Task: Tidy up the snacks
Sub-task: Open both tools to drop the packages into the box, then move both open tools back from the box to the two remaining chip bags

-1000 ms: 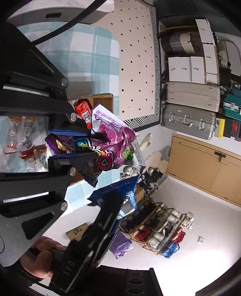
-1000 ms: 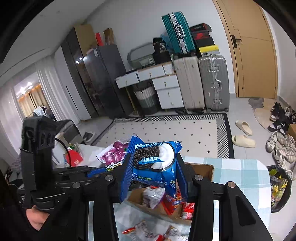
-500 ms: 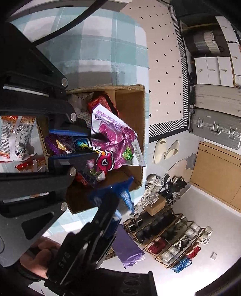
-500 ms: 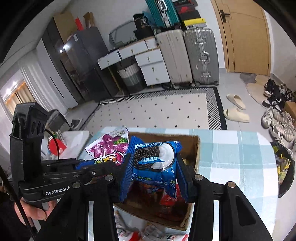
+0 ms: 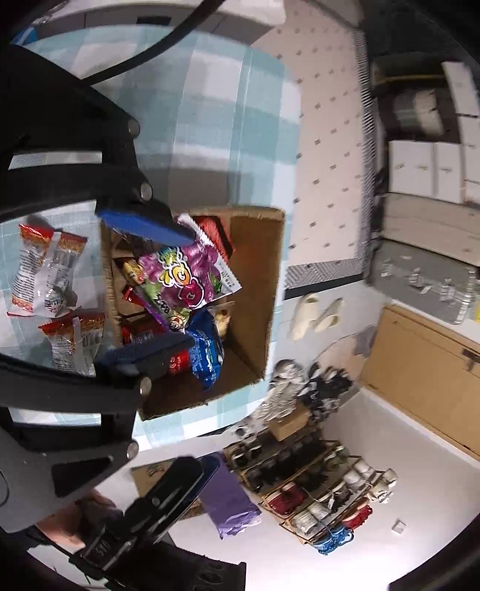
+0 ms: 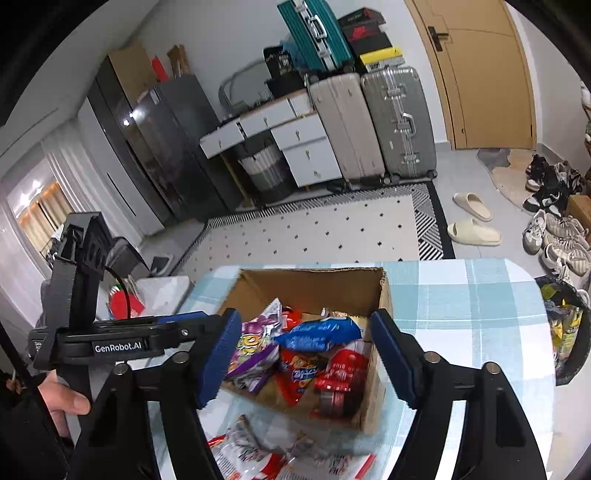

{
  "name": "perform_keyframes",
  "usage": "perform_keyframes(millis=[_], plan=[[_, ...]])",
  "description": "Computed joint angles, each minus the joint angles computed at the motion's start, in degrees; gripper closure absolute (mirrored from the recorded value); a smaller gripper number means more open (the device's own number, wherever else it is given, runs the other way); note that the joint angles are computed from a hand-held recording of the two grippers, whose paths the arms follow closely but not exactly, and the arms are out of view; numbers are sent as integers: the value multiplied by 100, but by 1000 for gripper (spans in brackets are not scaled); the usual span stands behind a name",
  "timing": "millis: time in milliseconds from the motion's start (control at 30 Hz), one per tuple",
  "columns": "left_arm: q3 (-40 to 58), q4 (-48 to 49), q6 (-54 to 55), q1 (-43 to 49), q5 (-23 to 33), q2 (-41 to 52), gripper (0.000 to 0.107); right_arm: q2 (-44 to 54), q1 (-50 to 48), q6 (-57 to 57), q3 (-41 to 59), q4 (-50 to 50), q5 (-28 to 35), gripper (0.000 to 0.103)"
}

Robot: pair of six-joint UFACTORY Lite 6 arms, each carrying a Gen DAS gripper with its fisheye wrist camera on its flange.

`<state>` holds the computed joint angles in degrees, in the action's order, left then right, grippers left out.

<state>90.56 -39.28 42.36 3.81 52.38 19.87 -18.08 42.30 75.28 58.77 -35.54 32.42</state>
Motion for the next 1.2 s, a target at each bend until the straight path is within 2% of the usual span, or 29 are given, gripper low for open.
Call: perform_keyframes(millis=[67, 100, 200, 333, 400, 433, 500, 600, 667, 833, 867, 1067, 1200], plan=[[-666, -147, 330, 96, -227, -717, 40, -354, 403, 573, -126, -473, 316, 25], [-1076, -272, 563, 152, -424, -1165, 38, -526, 657, 859, -173, -699, 522, 23], [-1899, -549, 1058, 366, -548, -2218, 27, -877, 1633, 1769, -206, -1455, 1391, 19], [-2861, -1063, 1785, 914, -479, -3558, 23, -905, 3478, 2588, 36, -2316, 3190, 11], [-3341, -1133, 2047, 1146, -522, -4258, 22, -763, 4308, 2967, 167, -2628, 4014, 4], [-3468, -1026, 2023, 1224, -472, -4530, 19, -725, 4703, 3197, 181, -2768, 4368, 3], [-3553, -746, 1935, 1467, -92, -4901, 18, -644, 5410, 3668, 203, -2972, 4964, 1], [-3846, -1142, 2332, 2448, 814, -5553, 17, -359, 6255, 4155, 344, -3101, 5814, 1], [-4041, -1406, 2707, 3115, 1324, -6008, 6, -105, 6677, 4338, 476, -3140, 6237, 1], [-4462, -2040, 3758, 5098, 2928, -6758, 4, 409, 7188, 4683, 762, -2997, 6632, 1], [-4519, -2047, 3838, 5215, 3029, -6804, 4, 454, 7265, 4784, 753, -2977, 6670, 1], [-5068, -1950, 3957, 4990, 2653, -6881, 4, 763, 7501, 5288, 708, -2781, 6798, 1], [-5766, -2259, 4641, 5471, 2612, -6945, 4, 911, 7723, 6017, 318, -2701, 6718, 1]])
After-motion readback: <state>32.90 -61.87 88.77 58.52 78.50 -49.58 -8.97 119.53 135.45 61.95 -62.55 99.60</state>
